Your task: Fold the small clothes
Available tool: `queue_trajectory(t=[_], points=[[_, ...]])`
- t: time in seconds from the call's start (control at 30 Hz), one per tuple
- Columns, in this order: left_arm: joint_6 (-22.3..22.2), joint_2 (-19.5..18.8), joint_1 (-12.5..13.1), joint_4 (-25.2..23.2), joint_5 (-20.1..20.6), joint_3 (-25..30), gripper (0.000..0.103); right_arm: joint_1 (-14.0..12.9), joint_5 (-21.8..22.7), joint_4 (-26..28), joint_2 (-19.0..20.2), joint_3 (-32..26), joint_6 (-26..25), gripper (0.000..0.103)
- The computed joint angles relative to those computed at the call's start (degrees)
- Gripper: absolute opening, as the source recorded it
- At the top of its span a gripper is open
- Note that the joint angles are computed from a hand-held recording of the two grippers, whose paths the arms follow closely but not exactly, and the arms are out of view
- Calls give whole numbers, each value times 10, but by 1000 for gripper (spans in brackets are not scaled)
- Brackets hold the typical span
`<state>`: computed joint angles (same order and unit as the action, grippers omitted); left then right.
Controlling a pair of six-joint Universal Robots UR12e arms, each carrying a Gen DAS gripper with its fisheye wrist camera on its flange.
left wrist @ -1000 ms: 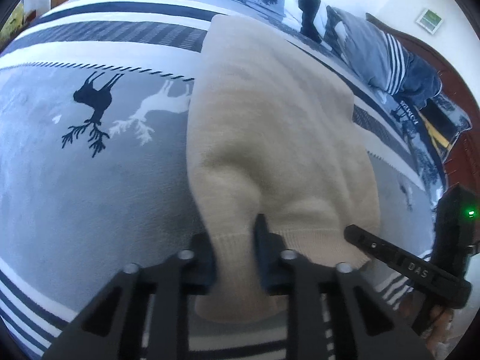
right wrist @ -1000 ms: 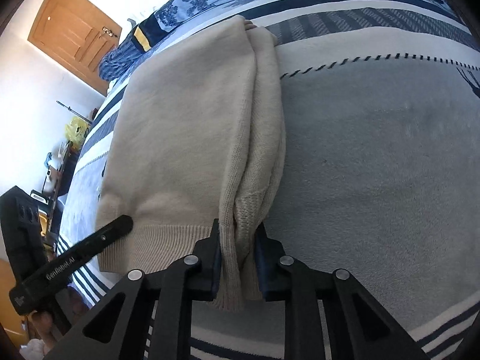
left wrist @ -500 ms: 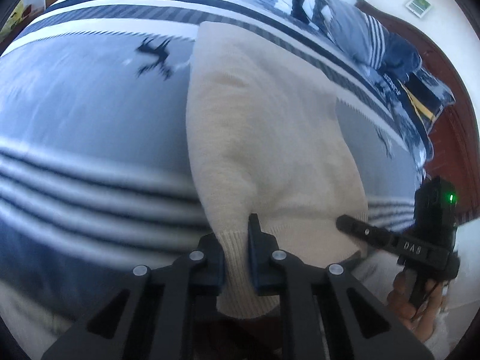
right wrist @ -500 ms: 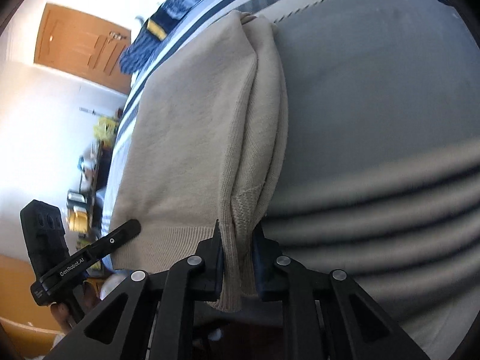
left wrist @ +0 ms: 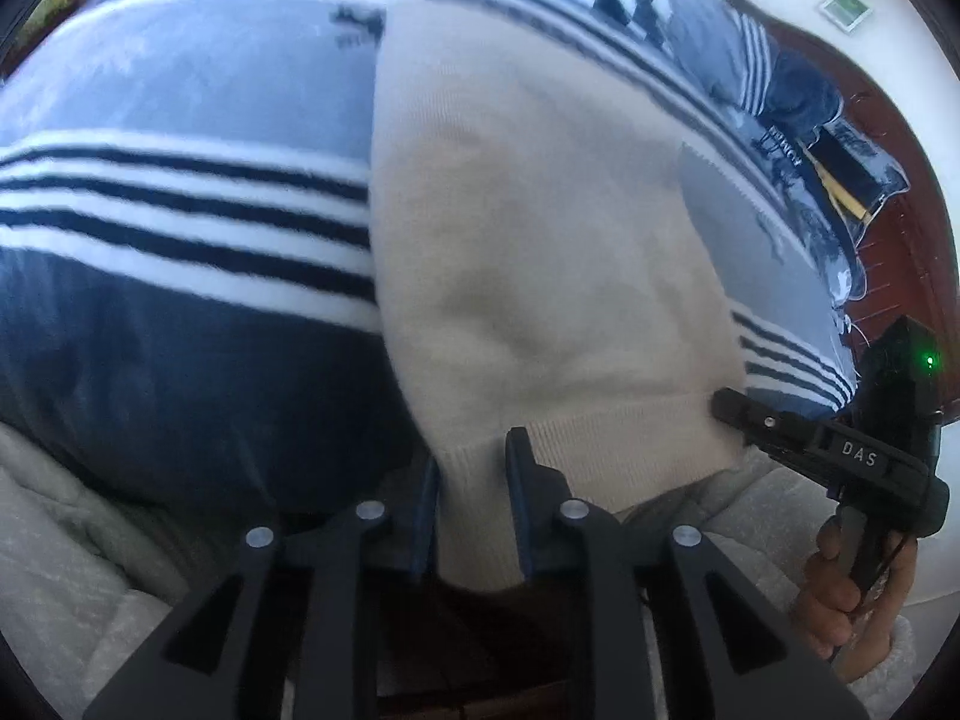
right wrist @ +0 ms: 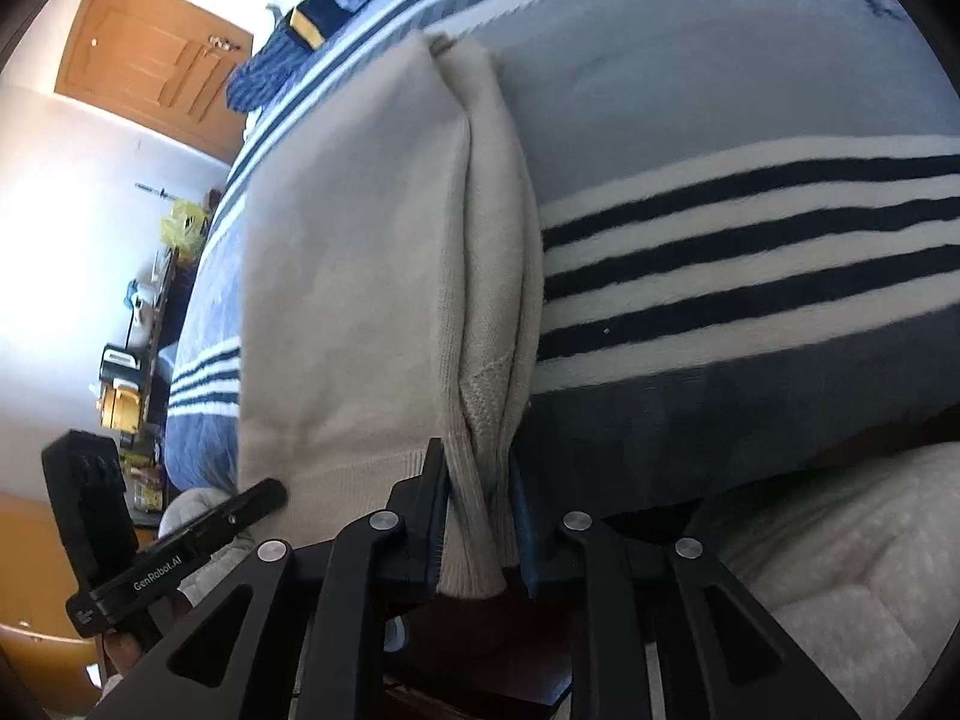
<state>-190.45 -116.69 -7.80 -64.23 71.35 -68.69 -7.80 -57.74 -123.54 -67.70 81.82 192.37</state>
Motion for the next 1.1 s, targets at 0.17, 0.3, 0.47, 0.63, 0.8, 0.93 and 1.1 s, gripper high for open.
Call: queue_trajectory(t=[0.17, 0.3, 0.47, 0.63, 0.8, 0.93, 1.1], points=[[-5, 16, -2, 63, 35, -8, 62, 0, -24, -54, -25, 17, 20, 50], [-5, -2, -4, 60, 49, 34, 64, 4, -23, -64, -19, -13, 3, 54], [-13, -50, 1, 43, 55, 112, 67, 7, -23, -67, 18, -77, -8, 54], [-21, -131, 11, -28, 50, 230, 67, 6, 8, 27, 101, -200, -38, 41], [-73, -220, 27, -113, -12, 358, 67, 8, 2, 119, 188, -329, -48, 40], [-102, -253, 30, -114, -38, 398, 61, 7, 22, 145, 228, -385, -57, 4], [-94, -238, 30, -77, -53, 376, 35, 7, 12, 107, 215, -364, -62, 2]])
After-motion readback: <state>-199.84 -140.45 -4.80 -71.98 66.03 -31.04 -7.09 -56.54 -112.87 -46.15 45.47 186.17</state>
